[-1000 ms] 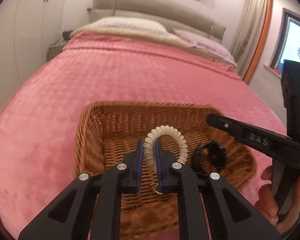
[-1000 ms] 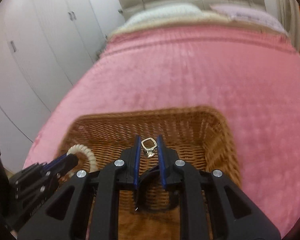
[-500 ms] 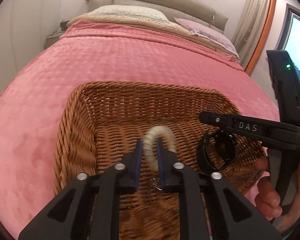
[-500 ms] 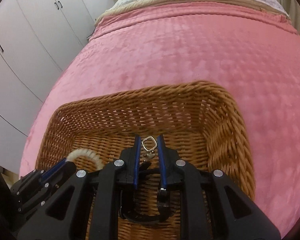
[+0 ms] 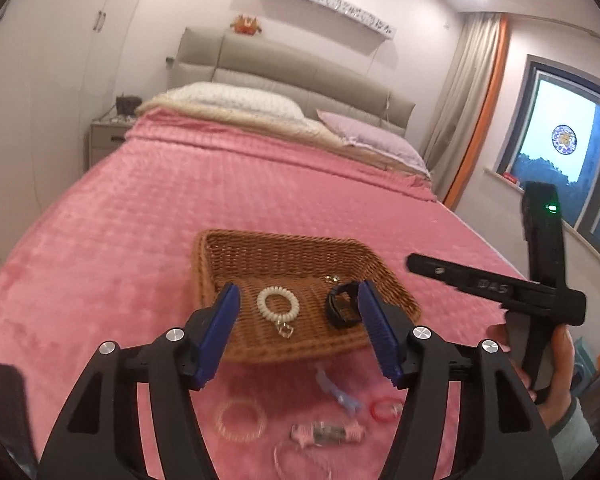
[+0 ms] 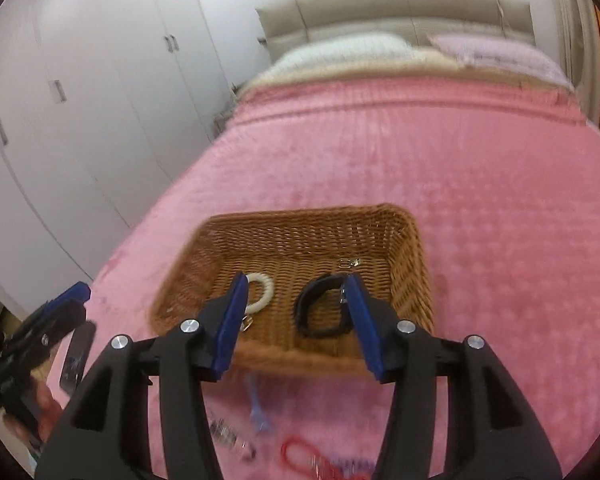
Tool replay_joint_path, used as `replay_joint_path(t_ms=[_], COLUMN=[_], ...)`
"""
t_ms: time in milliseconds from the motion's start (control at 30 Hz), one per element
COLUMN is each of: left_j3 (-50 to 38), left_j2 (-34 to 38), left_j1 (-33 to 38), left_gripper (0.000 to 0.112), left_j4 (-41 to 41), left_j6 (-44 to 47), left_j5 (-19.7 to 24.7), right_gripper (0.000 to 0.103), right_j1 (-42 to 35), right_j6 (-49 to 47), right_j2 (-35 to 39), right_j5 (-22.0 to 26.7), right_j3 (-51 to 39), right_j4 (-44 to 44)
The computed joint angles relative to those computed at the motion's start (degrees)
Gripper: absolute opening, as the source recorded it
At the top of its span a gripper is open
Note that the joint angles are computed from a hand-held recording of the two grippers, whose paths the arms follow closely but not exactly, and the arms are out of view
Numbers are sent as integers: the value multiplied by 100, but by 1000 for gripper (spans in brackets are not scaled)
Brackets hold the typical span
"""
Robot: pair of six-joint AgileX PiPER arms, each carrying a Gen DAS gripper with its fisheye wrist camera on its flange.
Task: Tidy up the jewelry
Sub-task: 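Lower the bracelet and ring into the basket and open both tools, then grasp the red cord keychain with the right tool while the left tool grasps the clear bead bracelet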
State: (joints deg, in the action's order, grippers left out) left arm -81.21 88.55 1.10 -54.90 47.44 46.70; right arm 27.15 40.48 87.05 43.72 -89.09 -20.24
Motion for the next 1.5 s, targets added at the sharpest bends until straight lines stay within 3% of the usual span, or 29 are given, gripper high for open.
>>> replay_joint_path(t_ms=[133, 300, 467, 567, 767, 867, 933, 1067, 1333, 1400, 1500], left_j3=[876, 1814, 2393, 2567, 2598, 2541, 2466, 2449, 2612, 2645, 2635], left_j2=[-809, -1431, -1421, -1216, -710, -468, -336, -216, -372, -415, -430], left_j1=[489, 929, 993, 835, 508, 348, 208, 48, -186, -229, -311], left_gripper=[60, 60, 59, 58, 53, 51, 44, 43, 43, 43, 43], left_j4=[-406, -665, -617, -469, -188, -10, 244, 458, 669, 736, 884], left_j6=[636, 1275, 1429, 1394, 1217, 1050, 812, 620, 579, 569, 451], left_j5=[367, 629, 687, 459, 75, -77, -163, -336, -648, -710, -799], right_gripper=[48, 48, 48, 39, 38, 38, 38, 18, 17, 6, 3], right_j1=[822, 1974, 2005, 1801, 1494, 1613, 1590, 1205, 1045, 1065, 1113], right_j6=[1203, 3012, 3637, 3716, 3269, 2899, 2628, 1443, 351, 315, 520], right_j2=[-1039, -1861, -2106, -2080, -1646, -1217, -1016, -432, 337, 363, 293], right_j5=[-64, 447, 138, -229, -703, -344, -279, -357, 17, 30, -25], right_j3=[1123, 2416, 3381, 3742, 3917, 3494, 3287, 2757, 2020, 1972, 2047], right_j4=[-1177, -2778, -2885, -2726, -2305, -2311, -2281, -1583, -1070, -1065, -1180])
